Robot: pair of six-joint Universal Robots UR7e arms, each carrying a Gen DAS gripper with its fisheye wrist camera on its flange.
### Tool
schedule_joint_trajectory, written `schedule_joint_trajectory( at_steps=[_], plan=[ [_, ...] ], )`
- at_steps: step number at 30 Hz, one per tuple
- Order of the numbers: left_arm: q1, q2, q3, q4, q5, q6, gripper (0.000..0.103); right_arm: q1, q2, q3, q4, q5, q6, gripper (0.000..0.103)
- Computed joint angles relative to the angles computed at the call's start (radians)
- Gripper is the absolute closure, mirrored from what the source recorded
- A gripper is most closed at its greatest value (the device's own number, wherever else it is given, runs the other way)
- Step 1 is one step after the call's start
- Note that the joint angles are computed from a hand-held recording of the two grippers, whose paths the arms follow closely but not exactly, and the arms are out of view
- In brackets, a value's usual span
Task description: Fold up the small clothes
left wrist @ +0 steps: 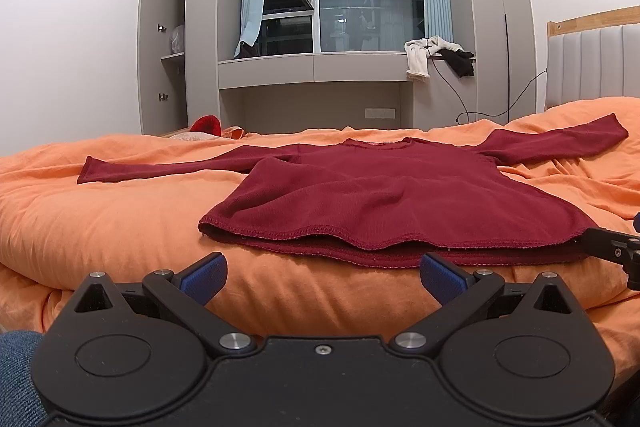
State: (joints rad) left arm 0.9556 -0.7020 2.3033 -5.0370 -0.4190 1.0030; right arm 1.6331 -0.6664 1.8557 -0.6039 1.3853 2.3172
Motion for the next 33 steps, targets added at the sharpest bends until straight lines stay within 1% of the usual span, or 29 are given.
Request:
schedule_joint_trajectory(
  at_steps=[6,9,12,16,19,24,26,29,33],
  plan=[
    [-0.001,0.000,0.000,-0.002,0.005,0.002,0.001,0.003,-0.007,0.013,-0.013,0.017,0.006,0.000],
    [-0.002,0.005,-0.003,-0.005,0.011,0.005,0.001,0.014,-0.002,-0.004,0.008,0.049,0.014,0.000],
    [-0.008,0.000,-0.007,0.009,0.026,0.002,0.001,0.022,-0.003,-0.020,0.045,0.072,0.030,0.000],
    [0.008,-0.008,-0.010,0.045,0.036,-0.028,0.001,0.022,-0.008,-0.049,0.116,0.067,0.066,0.000],
    [0.021,-0.014,-0.015,0.088,0.042,-0.060,0.001,0.032,-0.011,-0.076,0.168,0.090,0.097,0.000],
    [0.028,-0.045,-0.003,0.215,0.046,-0.165,0.001,0.073,-0.016,-0.133,0.247,0.202,0.122,0.000],
    [0.030,-0.063,0.001,0.269,0.040,-0.209,0.001,0.089,-0.015,-0.158,0.267,0.242,0.108,0.000],
    [0.033,-0.090,-0.003,0.342,0.030,-0.255,0.001,0.098,-0.021,-0.178,0.264,0.261,0.071,0.000],
    [0.042,-0.118,-0.034,0.424,0.013,-0.257,0.001,0.108,-0.010,-0.227,0.289,0.287,0.055,0.000]
  ],
)
